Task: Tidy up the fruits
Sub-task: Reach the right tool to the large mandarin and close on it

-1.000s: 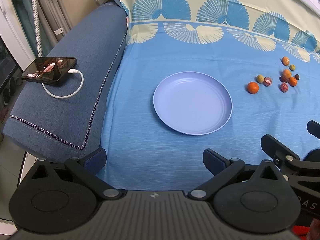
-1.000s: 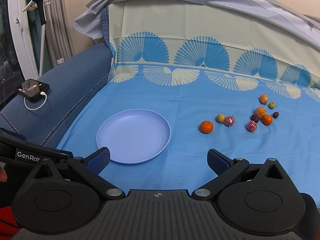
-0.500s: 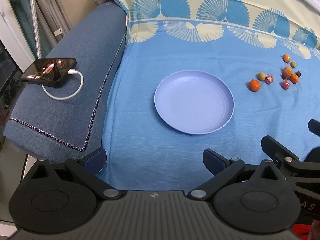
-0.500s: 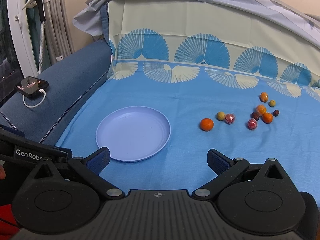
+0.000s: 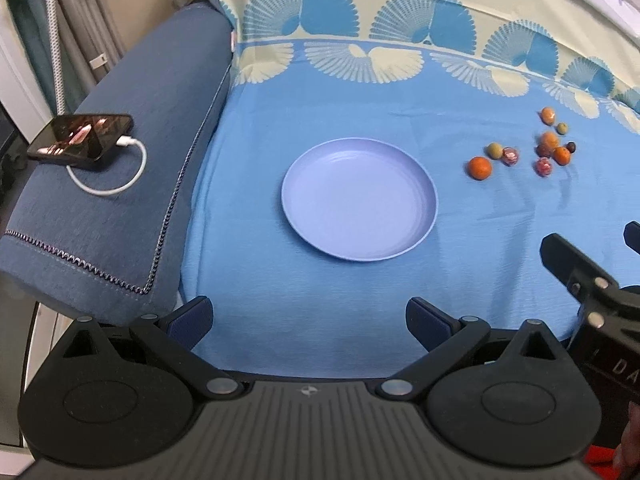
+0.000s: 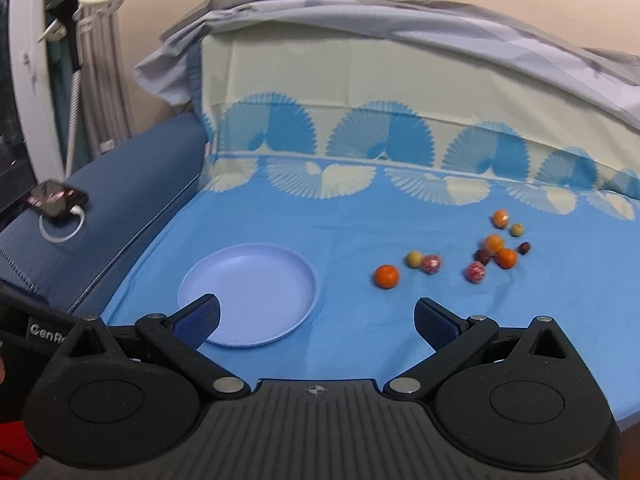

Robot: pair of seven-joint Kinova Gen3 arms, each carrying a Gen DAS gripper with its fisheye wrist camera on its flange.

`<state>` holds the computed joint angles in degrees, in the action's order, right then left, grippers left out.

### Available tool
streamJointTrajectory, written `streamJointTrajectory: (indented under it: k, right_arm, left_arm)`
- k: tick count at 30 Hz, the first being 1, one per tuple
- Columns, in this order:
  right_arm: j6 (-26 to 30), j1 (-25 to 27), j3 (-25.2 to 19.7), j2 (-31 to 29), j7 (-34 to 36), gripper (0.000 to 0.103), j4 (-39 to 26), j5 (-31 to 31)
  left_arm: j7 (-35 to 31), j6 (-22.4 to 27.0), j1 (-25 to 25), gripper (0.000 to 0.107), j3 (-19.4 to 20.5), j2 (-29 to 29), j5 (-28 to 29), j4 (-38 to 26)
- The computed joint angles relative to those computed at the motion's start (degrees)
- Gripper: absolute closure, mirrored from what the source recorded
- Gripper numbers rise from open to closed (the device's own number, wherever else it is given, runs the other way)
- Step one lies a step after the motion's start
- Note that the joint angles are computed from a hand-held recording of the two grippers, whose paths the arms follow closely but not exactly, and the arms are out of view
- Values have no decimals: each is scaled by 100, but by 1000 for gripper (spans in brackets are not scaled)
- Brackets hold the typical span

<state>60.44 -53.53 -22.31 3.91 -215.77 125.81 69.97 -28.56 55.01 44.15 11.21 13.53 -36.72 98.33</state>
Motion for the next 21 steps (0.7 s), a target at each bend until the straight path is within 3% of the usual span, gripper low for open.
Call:
streamJointTrajectory:
  k: [3, 8, 12, 21]
  right_arm:
    - [34, 68, 9, -100, 111, 0, -44, -303]
    - [488, 87, -15, -156, -586, 0, 330, -130]
    - [747, 244, 68, -128, -966, 0, 623, -193]
    - [67, 1259, 680, 45, -1401, 0, 1052, 166]
  left_arm:
    - [-77, 90, 62, 5, 17, 110, -50, -148]
    - [-268, 147, 242, 5, -43, 499, -167, -594]
    - [-785, -14, 231, 5, -97, 858, 155, -1100]
    - [-1875, -217, 357, 5, -412, 1991, 709, -2458]
